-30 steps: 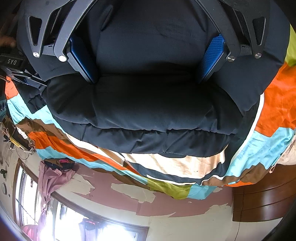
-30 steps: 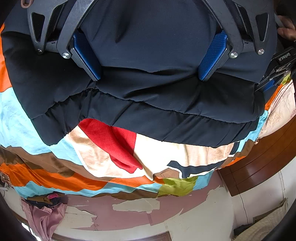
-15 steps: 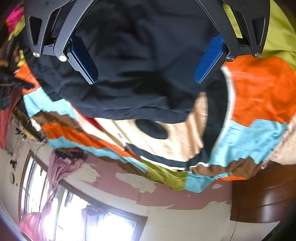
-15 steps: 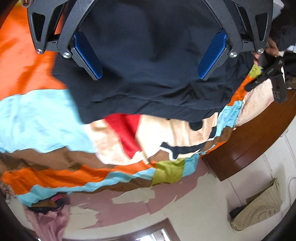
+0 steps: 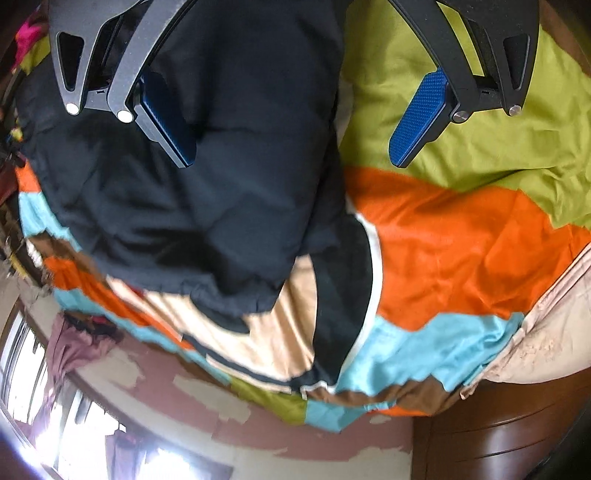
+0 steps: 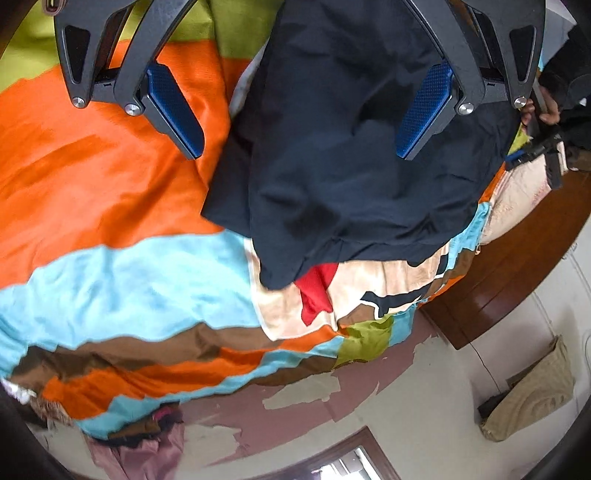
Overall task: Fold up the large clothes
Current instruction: 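Push the jacket bundle together with both grippers and close them on it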
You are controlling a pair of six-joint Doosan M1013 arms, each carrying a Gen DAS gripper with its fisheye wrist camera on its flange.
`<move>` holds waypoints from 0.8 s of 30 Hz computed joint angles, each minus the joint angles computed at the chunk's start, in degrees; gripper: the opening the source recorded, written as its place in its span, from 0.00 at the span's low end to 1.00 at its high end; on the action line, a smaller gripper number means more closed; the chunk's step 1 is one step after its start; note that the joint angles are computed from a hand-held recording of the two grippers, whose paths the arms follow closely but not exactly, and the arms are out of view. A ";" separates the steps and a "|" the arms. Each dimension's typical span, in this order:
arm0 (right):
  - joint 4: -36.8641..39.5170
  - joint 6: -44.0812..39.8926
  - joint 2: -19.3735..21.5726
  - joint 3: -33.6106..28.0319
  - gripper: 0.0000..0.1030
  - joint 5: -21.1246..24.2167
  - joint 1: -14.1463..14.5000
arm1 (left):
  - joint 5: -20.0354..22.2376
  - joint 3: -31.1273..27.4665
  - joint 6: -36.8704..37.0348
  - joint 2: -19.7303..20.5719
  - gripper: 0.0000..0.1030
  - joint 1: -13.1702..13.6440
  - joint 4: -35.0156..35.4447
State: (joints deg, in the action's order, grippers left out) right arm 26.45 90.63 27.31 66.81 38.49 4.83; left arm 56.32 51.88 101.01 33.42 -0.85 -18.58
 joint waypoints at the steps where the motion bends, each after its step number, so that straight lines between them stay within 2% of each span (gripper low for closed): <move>1: 0.77 -0.44 0.41 -0.19 1.00 0.03 -0.11 | 0.37 0.03 0.20 0.16 0.99 -0.17 1.04; 5: 2.67 -1.05 2.42 -2.10 1.00 0.66 -0.63 | -0.02 1.24 2.92 0.34 0.99 -0.31 0.99; 11: -0.28 1.66 6.01 -6.10 1.00 3.97 -0.82 | 1.40 1.47 5.74 1.25 0.99 1.22 -5.89; 14: 6.06 -1.47 5.94 -3.64 1.00 0.27 -1.16 | 1.74 2.17 7.47 1.54 0.99 2.03 -9.77; 18: 13.38 -6.91 5.56 -1.43 1.00 -1.46 -1.98 | 2.70 3.11 10.07 2.12 0.99 3.42 -17.09; 21: 14.39 -8.25 5.12 -0.54 1.00 -2.36 -1.98 | 7.71 1.57 8.84 4.26 0.99 5.35 -25.05; 24: 15.78 -9.40 4.89 0.15 1.00 -3.20 -1.93 | 10.38 -0.38 9.47 5.40 0.99 5.73 -26.53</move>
State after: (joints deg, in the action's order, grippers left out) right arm 42.22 81.23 32.20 66.96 35.29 2.89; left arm 66.70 51.50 110.48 38.83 4.88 -45.12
